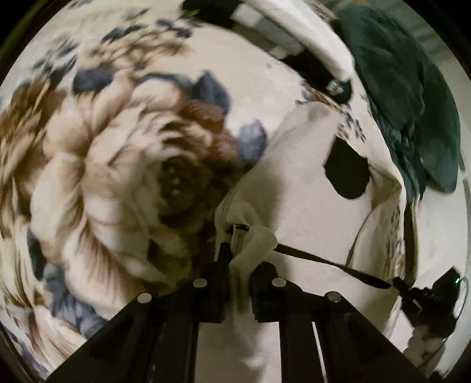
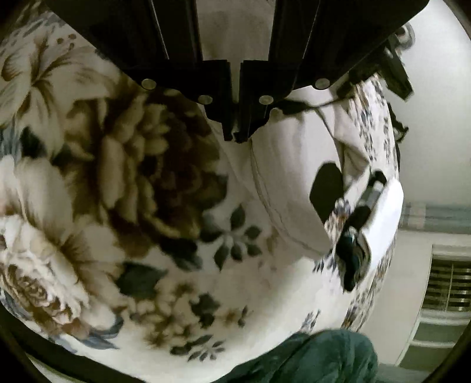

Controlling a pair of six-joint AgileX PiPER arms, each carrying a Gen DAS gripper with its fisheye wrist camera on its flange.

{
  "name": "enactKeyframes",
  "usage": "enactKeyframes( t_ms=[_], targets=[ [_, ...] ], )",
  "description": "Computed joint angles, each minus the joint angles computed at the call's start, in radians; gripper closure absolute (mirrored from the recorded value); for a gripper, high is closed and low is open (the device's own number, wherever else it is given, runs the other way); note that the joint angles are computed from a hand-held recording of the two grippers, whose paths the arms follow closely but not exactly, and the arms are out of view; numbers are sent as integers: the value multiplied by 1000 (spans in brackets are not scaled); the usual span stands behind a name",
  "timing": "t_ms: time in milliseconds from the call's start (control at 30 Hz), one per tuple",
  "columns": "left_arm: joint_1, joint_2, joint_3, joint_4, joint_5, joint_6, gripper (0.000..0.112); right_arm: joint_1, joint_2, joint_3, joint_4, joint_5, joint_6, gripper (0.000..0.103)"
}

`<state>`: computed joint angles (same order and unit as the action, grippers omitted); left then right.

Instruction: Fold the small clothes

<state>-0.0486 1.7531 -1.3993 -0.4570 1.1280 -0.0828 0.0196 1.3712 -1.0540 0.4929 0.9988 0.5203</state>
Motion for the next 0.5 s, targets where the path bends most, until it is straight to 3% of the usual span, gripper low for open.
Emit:
enactKeyframes(
  t_ms=[33,100,133,167,300,400,433,467,500],
  targets=[
    [12,1,5,-13,2,1,103,-20,6,2,24,8,-16,98],
    [10,4,0,-14,2,-9,103,-44,-9,12,24,42,-15,86],
    [8,3,-2,-14,5,-9,103,-40,-42,23,-7,54,2,74],
    [5,2,-5,-12,7,-10,103,-43,-68,35,-21,70,3,71],
    [-7,5,-9,-4,3,-15,103,-63,-146,109,44,176,-100,71],
    [-9,6,-4,-1,-4,-18,103,-12,-136,149,90,193,-161,71],
    [-11,5,-4,2,-6,-20,103,22,-130,157,82,187,-152,73],
    [-14,5,-3,5,-8,-22,103,66,-132,157,47,168,-113,97],
    [-16,5,-3,10,-8,-25,103,99,-134,153,16,159,-80,101]
  ],
)
